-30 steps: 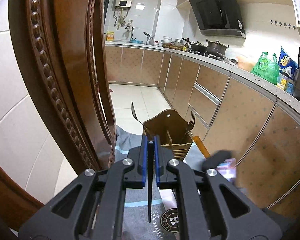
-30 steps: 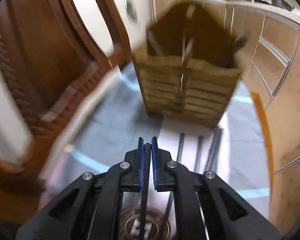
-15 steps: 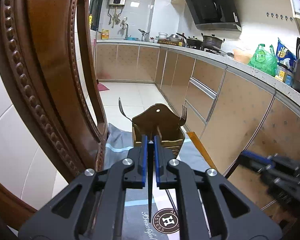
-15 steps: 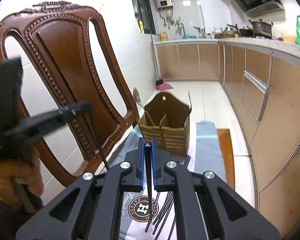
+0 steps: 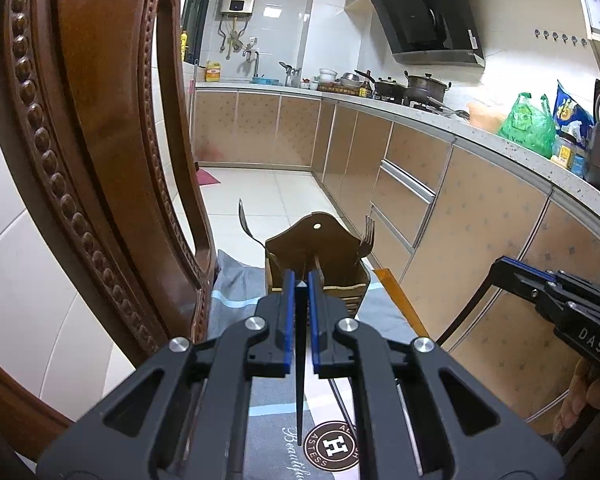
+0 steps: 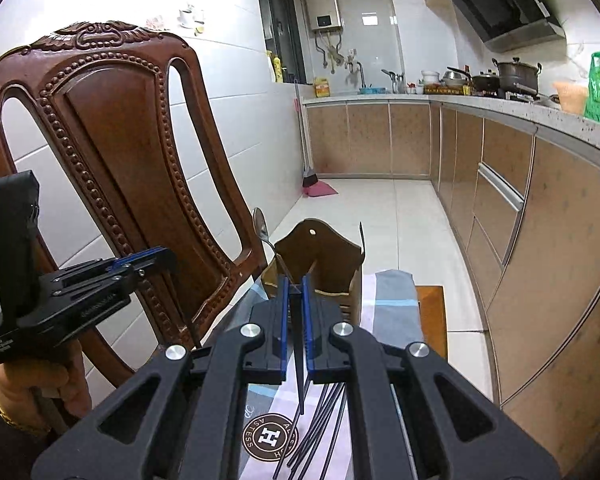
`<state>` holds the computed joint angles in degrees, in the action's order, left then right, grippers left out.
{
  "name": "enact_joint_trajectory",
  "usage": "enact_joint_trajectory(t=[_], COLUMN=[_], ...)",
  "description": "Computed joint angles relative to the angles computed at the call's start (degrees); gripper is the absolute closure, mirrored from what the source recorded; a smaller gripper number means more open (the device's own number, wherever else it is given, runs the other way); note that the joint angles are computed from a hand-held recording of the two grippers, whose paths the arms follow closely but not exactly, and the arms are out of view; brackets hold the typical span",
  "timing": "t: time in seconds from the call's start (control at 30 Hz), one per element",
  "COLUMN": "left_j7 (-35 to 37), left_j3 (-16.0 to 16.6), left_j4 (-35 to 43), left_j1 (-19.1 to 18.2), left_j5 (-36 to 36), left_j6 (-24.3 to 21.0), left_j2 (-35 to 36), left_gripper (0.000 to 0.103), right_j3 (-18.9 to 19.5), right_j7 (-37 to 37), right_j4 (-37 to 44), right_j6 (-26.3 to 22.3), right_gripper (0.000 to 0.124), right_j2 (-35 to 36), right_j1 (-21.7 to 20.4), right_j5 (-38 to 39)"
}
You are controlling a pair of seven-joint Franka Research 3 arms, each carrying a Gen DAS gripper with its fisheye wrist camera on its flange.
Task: Organize utensils
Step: 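Insert the chopstick into the holder with the right gripper while the left carries its chopstick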
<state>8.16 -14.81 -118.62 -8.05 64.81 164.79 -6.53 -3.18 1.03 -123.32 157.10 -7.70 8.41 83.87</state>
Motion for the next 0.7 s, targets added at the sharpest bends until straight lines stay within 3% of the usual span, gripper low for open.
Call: enact_joint_trajectory(t=[0.27, 0.4, 0.7], left_j7=[-1.6, -1.3, -2.3], left_j3=[0.3, 0.5, 0.7], left_j4=[-0.4, -0.5, -1.0], left_j1=[0.8, 1.1, 2.0], left_j5=[0.5, -0.1, 0.2], left_j6=[0.5, 1.0, 2.1], left_j2=[-0.5, -0.3, -0.7], left_gripper=[0.097, 0.097, 0.097], right_j3=[1.3, 2.9, 7.2], right_j7=[3.5, 4.7, 14.9], right_j4=[9.9, 17.6, 32.3], right_j6=[2.8, 7.1, 15.6], right_gripper=[0.117, 0.117, 0.117], right_j2=[4.2, 8.5, 21.8], right_j1=[0.5, 0.9, -0.4], right_j5=[-2.5, -3.5, -12.2])
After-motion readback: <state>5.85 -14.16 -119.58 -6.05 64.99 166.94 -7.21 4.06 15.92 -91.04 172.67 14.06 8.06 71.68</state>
